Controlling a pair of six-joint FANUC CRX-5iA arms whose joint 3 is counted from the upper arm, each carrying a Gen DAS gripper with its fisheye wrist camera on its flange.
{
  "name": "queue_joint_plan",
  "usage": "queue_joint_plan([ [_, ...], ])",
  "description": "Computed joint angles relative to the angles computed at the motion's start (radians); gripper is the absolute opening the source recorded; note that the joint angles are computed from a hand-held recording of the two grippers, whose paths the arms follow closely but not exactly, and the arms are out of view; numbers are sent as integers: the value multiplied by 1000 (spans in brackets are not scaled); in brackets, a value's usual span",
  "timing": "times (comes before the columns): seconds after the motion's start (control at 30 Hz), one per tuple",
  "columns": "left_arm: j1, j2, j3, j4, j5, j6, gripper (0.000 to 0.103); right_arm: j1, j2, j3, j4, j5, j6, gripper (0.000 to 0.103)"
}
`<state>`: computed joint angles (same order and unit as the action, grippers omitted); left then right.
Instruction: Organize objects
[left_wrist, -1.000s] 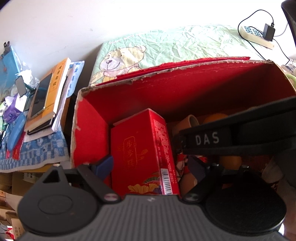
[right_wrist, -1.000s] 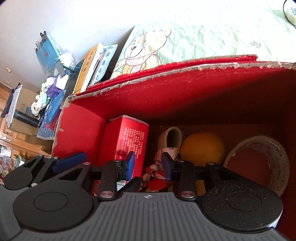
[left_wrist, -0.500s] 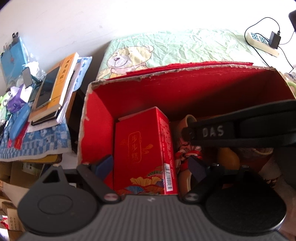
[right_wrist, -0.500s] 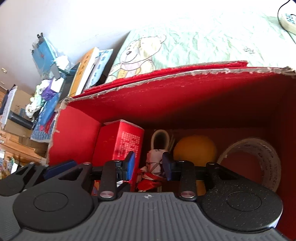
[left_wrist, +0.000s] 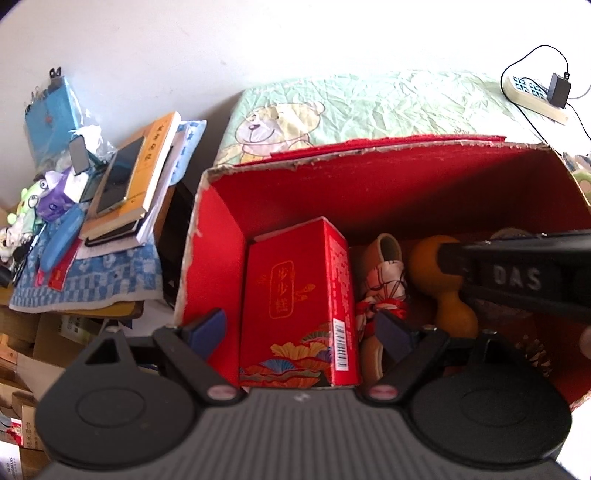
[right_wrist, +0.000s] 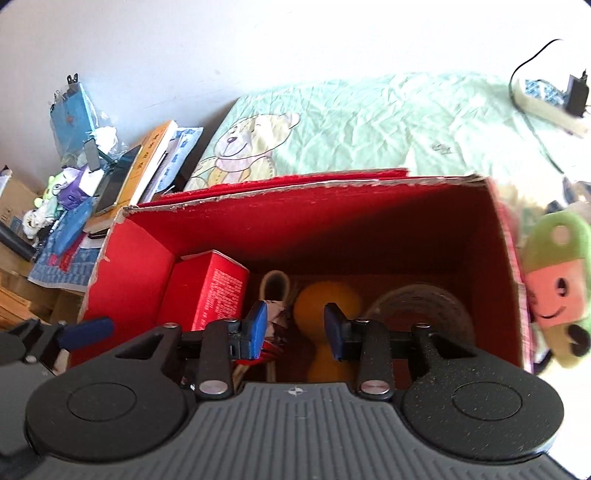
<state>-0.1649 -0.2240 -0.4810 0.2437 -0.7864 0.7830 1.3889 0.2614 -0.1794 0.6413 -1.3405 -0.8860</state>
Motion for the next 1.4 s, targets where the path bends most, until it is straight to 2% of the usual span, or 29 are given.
queue_joint_plan([
  [0.1, 4, -3, 2, 4, -13, 8, 88, 15, 12, 21, -9, -43, -21, 40],
  [0.17, 6, -8, 1, 5, -21, 16, 88, 22, 30, 47, -16, -83, -14, 45],
  [0.23, 8, -14, -1, 5, -24, 26, 88, 30, 48, 70, -17, -123, 4, 55],
  [0.33, 8, -28, -7, -4, -21, 41, 88, 45, 58, 82, -10, -156, -4, 60],
  [0.57, 20, -59, -21, 12, -37, 35, 88, 62, 74, 109, -34, -187, -13, 60],
  [0.6, 22, -61, -23, 19, -40, 29, 90, 66, 79, 116, -38, -190, -15, 60],
  [0.63, 23, -62, -26, 24, -43, 21, 97, 67, 81, 120, -42, -187, -12, 60],
  [0.67, 21, -66, -28, 18, -41, 21, 97, 69, 83, 122, -45, -188, -17, 60],
  [1.03, 38, -105, -66, 64, -44, -30, 97, 96, 96, 151, -60, -223, -53, 61],
  [1.17, 34, -131, -79, 55, -30, -20, 98, 106, 102, 168, -61, -247, -52, 62],
  [1.4, 35, -170, -85, 43, -59, 10, 100, 141, 102, 179, -49, -286, -73, 64],
])
